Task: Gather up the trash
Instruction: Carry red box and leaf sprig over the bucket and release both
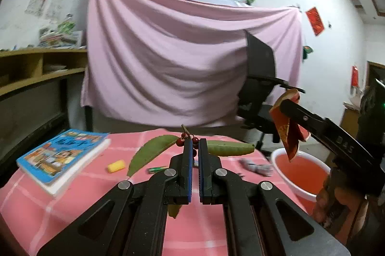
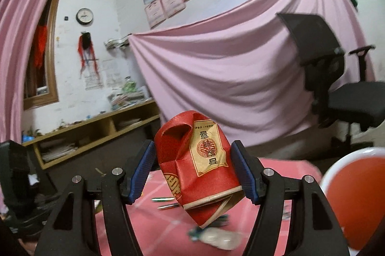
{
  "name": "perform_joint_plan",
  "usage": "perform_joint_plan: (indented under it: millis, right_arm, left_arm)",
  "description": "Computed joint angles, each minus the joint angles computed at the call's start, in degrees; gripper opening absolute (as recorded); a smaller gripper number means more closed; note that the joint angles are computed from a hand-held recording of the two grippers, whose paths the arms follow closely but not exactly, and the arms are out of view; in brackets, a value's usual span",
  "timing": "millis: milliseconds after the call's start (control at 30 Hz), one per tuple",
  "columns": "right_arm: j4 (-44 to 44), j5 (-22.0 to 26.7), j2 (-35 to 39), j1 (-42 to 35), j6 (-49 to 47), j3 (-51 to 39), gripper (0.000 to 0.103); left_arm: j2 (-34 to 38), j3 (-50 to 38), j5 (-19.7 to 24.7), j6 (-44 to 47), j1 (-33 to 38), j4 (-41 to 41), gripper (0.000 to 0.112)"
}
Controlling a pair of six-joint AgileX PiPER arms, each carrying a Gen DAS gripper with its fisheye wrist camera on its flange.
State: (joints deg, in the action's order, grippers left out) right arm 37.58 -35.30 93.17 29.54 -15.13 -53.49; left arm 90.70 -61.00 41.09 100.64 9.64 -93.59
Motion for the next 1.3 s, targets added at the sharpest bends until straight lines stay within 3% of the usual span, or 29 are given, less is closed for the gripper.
perform_joint_plan:
  millis: [300, 400, 533, 700, 833, 967, 1167, 1233, 1300]
  right_arm:
    - [2.87, -3.5, -9.21, -6.14, 0.33, 11.66, 0.064]
    - [3.63, -3.28, -11.4, -9.13, 1.18, 15.17, 0.064]
    - [3.84, 0.58, -13.55, -14.9, 3.36, 18.23, 0.064]
    - [10.28, 10.14, -14.24, -21.79, -0.55, 17.95, 0.064]
    - [7.75, 15.31, -14.87, -27.15, 4.01, 18.72, 0.065]
    - [12.51, 17.68, -15.79, -29.49, 0.58, 19.53, 0.066]
    - [14.17, 19.49, -17.76, -32.08, -0.05, 21.0, 0.066]
    - [13.04, 20.05, -17.91, -32.77, 1.59, 21.29, 0.066]
    - [12.77, 20.57, -17.95, -32.95, 2.13, 21.29, 0.066]
  left_arm:
    - [-0.9, -2.32, -4.06, -4.01, -12.81, 1.99, 0.002]
    - [1.42, -6.32, -6.42, -10.37, -18.8, 6.66, 0.002]
    - [5.03, -12.05, -8.36, -21.3, -25.06, 16.12, 0.002]
    - [10.76, -20.25, -9.33, -36.26, -31.83, 29.31, 0.002]
    - [14.97, -25.8, -8.18, -47.18, -35.19, 38.31, 0.002]
    - [19.41, -31.5, -5.12, -57.95, -37.16, 45.03, 0.002]
    - [22.26, -35.57, -1.87, -63.56, -37.84, 49.2, 0.003]
    - [23.49, -38.1, 0.13, -66.28, -37.83, 51.79, 0.006]
    - [23.94, -38.87, 1.09, -66.39, -37.41, 51.33, 0.02]
